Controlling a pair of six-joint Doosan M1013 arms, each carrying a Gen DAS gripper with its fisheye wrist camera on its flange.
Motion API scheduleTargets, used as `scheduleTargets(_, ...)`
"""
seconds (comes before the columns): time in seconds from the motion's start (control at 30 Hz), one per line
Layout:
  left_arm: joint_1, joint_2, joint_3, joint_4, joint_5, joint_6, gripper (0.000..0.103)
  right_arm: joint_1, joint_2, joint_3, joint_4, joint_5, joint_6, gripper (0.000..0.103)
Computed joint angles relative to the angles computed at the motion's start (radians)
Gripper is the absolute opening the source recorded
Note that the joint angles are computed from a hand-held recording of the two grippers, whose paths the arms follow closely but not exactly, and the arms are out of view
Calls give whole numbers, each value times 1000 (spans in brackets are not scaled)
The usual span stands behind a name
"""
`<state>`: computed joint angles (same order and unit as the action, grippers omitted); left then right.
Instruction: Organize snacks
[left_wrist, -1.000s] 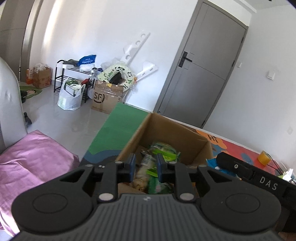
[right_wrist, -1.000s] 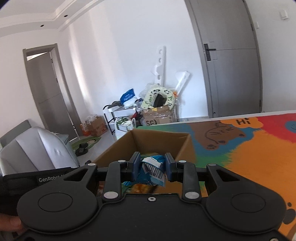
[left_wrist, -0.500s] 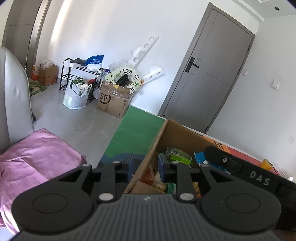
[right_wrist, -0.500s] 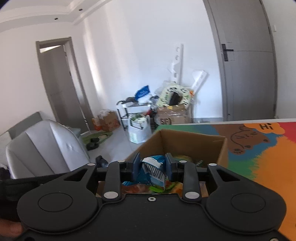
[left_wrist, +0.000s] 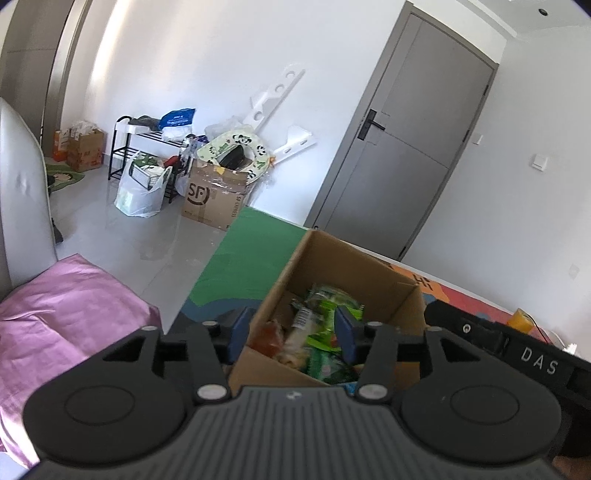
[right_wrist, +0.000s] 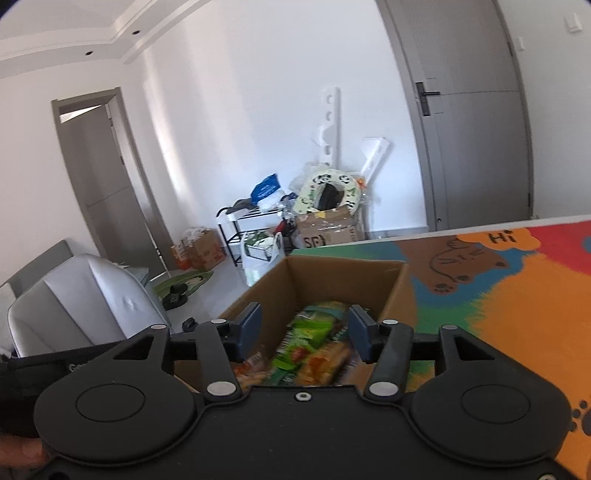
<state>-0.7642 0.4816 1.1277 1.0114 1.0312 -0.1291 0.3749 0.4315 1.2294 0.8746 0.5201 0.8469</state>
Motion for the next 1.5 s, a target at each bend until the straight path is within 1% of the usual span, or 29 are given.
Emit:
scheduleTargets(0.07,-4,6,-10,-3,-1,8,51,-7,-6,11,-8,-11,16,60)
scheduleTargets(0.13,-7,12,-21,-5,-6,19,53,-13,-14,22,-21,-21,41,61)
scheduleTargets(0.27,-14,23,-38,-10,-18,45,64,-28,-30,49,-33,-44,69,67)
scheduleTargets(0.33,-18,29,-48,-15,-22,61,68,-35,-40,65,-34,-57,74,70)
scheduleTargets(0.4,-22,36,-58,-19,-27,75,70,-40,-50,79,-46,-71,89,72)
scheduleTargets(0.5,-28,46,-76,-29,-30,99,77,-50,-64,103,-49,-93,101,77)
scheduleTargets(0.6,-35,56,-92,-36,-30,122,83,-61,-78,124,-58,-113,119,84)
scheduleTargets(0.67,-39,65,-109,-42,-27,140,86,-68,-90,142,-59,-132,123,92)
scheduleTargets(0.73,-43,73,-124,-48,-21,159,89,-75,-104,163,-67,-158,136,97)
scheduleTargets(0.83,-50,83,-140,-49,-15,180,93,-86,-117,182,-92,-178,174,103)
scheduleTargets(1.17,-65,110,-187,-71,-13,255,98,-118,-159,244,-168,-201,273,103)
scheduleTargets(1.3,-70,120,-205,-94,-17,301,98,-128,-173,257,-228,-200,338,103)
scheduleTargets(1.43,-77,125,-218,-116,-11,361,99,-136,-193,274,-255,-198,354,103)
scheduleTargets(1.5,-79,121,-215,-126,-24,376,99,-138,-205,284,-272,-193,364,103)
